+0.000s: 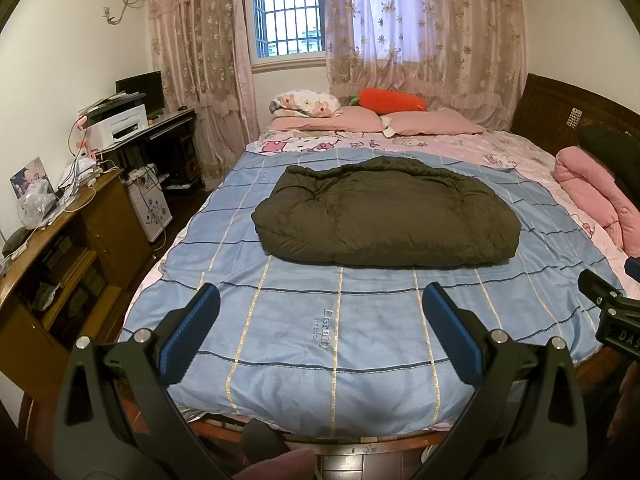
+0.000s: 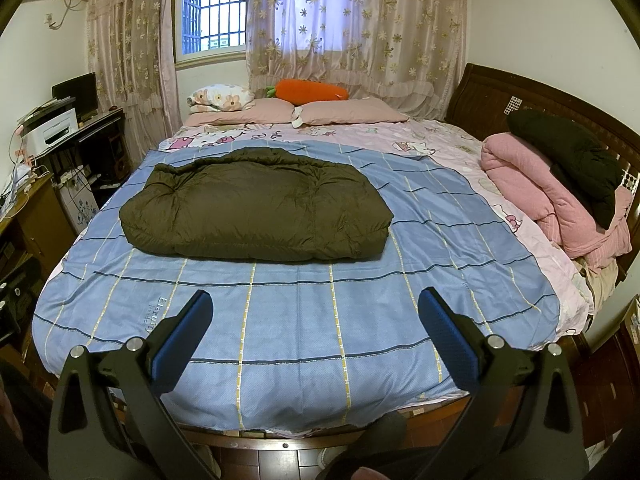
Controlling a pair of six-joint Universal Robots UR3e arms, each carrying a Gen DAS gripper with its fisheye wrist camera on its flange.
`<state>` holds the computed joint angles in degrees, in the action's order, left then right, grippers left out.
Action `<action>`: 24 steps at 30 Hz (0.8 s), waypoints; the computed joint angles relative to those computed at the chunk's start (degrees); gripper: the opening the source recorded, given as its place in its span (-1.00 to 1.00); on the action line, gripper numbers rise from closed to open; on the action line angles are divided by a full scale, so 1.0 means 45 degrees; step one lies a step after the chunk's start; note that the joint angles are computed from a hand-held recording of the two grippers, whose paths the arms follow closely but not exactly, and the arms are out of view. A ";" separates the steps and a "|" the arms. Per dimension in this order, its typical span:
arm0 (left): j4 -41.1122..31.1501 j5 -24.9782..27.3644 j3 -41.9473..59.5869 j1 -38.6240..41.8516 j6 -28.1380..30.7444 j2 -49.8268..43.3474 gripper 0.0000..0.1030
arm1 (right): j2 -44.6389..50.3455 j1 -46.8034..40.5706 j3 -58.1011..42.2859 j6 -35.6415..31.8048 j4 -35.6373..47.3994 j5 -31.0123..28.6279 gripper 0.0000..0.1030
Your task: Fold large clothes
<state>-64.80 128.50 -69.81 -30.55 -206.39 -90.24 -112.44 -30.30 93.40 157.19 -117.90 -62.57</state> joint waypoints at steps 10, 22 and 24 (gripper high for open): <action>0.0079 0.0096 -0.0012 -0.0066 0.0000 -0.0026 0.96 | -0.0038 0.0067 0.0067 0.0064 -0.0072 -0.0069 0.97; 0.0269 0.0057 -0.0068 -0.0191 0.0308 0.0003 0.96 | -0.0030 0.0109 0.0070 0.0096 -0.0112 -0.0107 0.97; 0.0270 0.0065 -0.0097 -0.0161 0.0343 0.0031 0.96 | -0.0026 0.0109 0.0059 0.0095 -0.0091 -0.0104 0.97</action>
<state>-63.58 128.79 -70.25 -31.27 -204.85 -90.10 -112.56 -29.81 93.66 157.62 -118.31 -63.04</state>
